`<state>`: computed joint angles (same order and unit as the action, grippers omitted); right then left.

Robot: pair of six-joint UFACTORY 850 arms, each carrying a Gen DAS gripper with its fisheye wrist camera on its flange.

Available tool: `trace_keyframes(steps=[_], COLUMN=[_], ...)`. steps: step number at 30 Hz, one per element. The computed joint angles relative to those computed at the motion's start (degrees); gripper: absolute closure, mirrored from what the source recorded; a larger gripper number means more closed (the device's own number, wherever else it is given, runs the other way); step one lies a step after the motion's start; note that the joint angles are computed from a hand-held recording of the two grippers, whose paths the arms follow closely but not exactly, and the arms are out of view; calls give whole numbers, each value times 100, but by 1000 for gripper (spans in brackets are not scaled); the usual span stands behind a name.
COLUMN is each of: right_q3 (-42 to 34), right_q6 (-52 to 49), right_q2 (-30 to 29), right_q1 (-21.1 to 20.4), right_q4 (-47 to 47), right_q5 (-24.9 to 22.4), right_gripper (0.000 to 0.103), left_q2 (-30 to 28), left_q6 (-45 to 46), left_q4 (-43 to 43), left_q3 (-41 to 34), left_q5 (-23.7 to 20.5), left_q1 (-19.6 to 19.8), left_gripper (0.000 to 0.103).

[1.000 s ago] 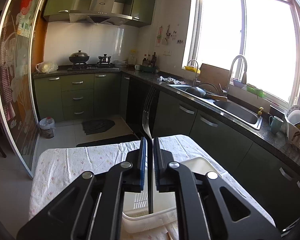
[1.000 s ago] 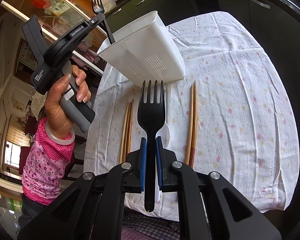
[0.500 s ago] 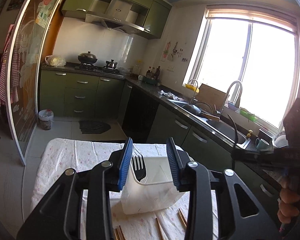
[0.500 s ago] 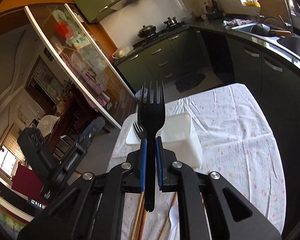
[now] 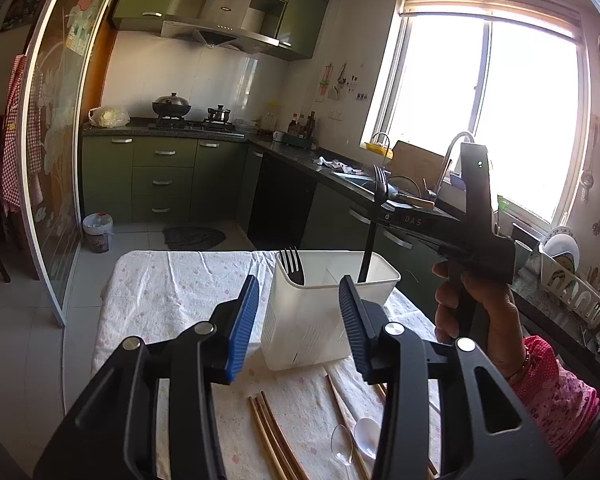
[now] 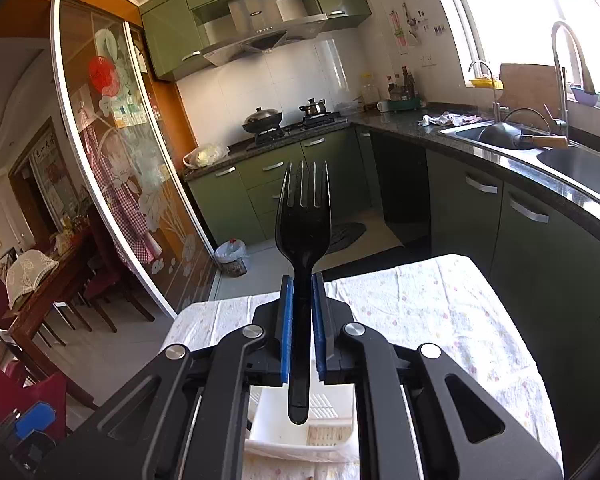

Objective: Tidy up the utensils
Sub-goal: 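Carry black fork over white basket and open right gripper, then grasp clear plastic spoon with left gripper while right gripper grasps white plastic spoon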

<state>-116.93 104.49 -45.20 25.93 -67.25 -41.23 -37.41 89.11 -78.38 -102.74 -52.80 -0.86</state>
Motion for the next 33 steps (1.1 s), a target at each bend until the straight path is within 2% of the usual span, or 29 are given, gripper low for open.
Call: trace_keyframes(steps=[3, 4, 5, 7, 13, 15, 20, 22, 25, 28, 30, 33], right_q3=[72, 111, 155, 279, 761, 884, 1280, 1475, 1626, 1613, 1509, 1469], right_q6=[-67, -93, -89, -47, -73, -439, -1908, -2312, -2940, -4086, -4673, -5066], right_q2=[-32, -20, 4, 72, 499, 651, 951, 1046, 1065, 941, 776, 636], right_q1=[45, 66, 76, 142, 327, 372, 347, 335, 363, 325, 320, 345], right_q4=[-42, -43, -53, -100, 59, 592, 2710, 3331, 4080, 5442, 6143, 6685], right_q5=[-47, -32, -20, -92, -213, -169, 220, 318, 308, 326, 123, -98], right_gripper=[92, 86, 72, 65, 65, 65, 65, 65, 65, 68, 71, 73], left_q2=[-24, -33, -74, -84, 0, -21, -195, -285, -375, -352, -387, -438], left_q6=[-202, -289, -399, -590, -1415, -1857, -3025, -3357, -3685, -3838, -3956, -4117], left_q4=[234, 328, 470, 771, 2278, 3003, 4788, 5249, 5699, 5951, 6089, 6259], left_q3=[-33, -41, -106, -125, -44, -48, -67, -86, -105, -26, -75, -117], left_q5=[-12, -25, -39, 9, 152, 79, -272, -412, -452, -325, -396, -546], left_q1=[-47, -66, -86, -152, -430, -552, -855, -939, -1032, -1090, -1115, -1140], left_gripper=[57, 56, 56, 56, 55, 55, 57, 66, 71, 77, 78, 83])
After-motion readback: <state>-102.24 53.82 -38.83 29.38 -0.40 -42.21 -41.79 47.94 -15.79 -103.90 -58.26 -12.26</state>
